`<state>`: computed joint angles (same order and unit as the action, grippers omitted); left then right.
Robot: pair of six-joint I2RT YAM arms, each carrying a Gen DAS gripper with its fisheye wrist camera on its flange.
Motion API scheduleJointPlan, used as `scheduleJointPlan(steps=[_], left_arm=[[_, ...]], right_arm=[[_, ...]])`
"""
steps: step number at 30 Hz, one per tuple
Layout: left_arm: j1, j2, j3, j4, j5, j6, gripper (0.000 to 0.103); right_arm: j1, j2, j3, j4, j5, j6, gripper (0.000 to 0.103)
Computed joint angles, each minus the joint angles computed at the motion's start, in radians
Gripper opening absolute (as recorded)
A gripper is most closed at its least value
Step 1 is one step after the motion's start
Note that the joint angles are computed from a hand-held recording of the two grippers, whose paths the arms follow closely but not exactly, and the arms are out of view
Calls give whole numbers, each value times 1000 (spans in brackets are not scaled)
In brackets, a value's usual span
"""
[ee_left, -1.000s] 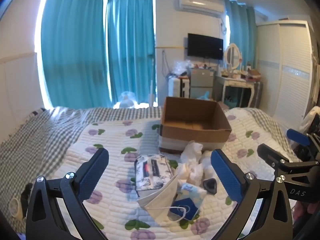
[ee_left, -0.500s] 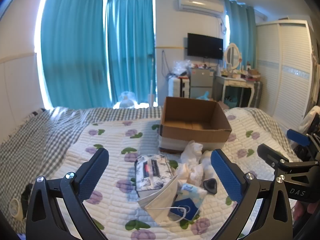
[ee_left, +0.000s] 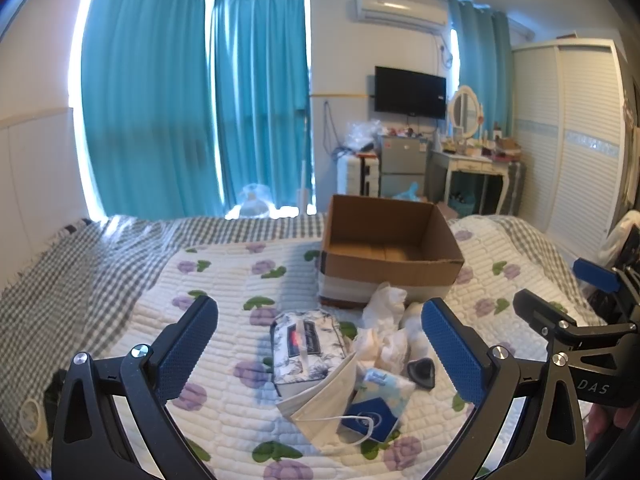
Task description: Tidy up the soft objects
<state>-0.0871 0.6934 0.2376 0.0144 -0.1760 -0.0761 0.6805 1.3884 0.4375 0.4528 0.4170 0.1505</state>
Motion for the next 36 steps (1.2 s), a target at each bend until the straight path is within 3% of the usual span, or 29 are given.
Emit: scheduleJointPlan(steps=[36], left_arm=[[-12, -8, 10, -19, -5, -2, 103]], right_arm=[[-15, 9, -10, 16, -13, -6, 103]])
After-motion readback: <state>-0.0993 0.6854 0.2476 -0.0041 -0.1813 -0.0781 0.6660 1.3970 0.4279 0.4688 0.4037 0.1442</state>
